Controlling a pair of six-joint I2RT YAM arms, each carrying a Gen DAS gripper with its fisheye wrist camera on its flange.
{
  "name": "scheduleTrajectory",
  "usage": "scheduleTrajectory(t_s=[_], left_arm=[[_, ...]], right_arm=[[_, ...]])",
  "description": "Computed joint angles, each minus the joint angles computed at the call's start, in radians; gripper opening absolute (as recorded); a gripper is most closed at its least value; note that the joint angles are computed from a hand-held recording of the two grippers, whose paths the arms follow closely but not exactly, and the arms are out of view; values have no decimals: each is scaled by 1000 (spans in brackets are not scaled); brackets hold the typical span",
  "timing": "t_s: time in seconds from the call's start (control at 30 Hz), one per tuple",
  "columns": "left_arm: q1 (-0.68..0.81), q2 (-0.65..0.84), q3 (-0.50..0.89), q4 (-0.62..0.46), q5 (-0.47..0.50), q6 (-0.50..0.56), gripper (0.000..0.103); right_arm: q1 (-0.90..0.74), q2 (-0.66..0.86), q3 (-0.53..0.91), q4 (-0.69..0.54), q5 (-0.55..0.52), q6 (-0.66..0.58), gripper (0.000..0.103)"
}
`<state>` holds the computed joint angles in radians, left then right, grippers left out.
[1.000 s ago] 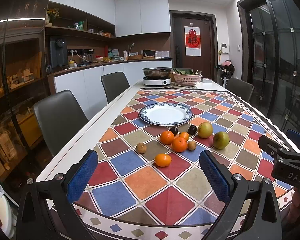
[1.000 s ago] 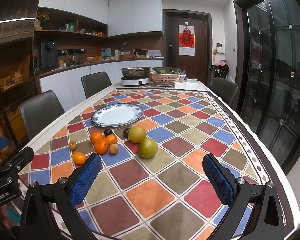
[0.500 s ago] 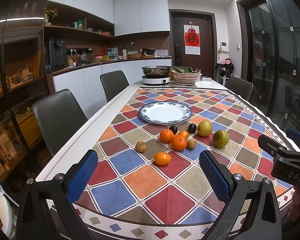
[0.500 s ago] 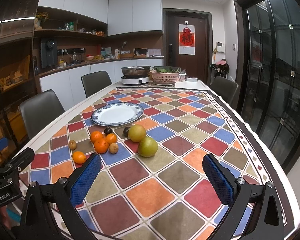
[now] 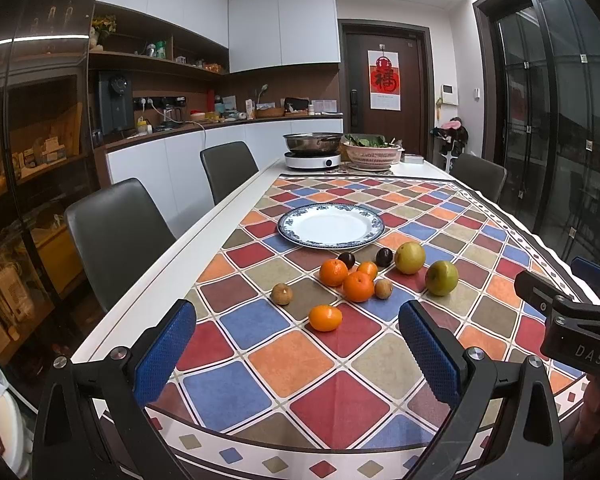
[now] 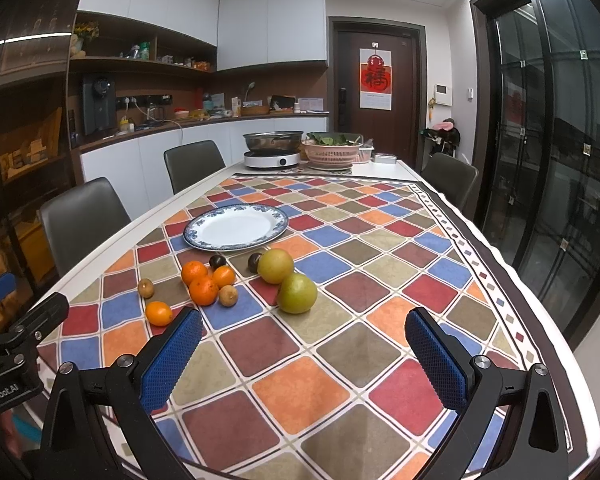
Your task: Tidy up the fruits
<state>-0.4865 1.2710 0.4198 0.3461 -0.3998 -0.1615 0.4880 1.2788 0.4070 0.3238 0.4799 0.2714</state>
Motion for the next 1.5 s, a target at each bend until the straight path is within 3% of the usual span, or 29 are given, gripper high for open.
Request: scheduleTrajectory(t_s=[1.07,1.5], left_arm=[[1,26,4,4,9,-5,103],[42,146,71,-16,82,-5,101]], right_arm=[[15,32,-6,20,1,11,102],[-42,131,51,7,-87,-17,102]])
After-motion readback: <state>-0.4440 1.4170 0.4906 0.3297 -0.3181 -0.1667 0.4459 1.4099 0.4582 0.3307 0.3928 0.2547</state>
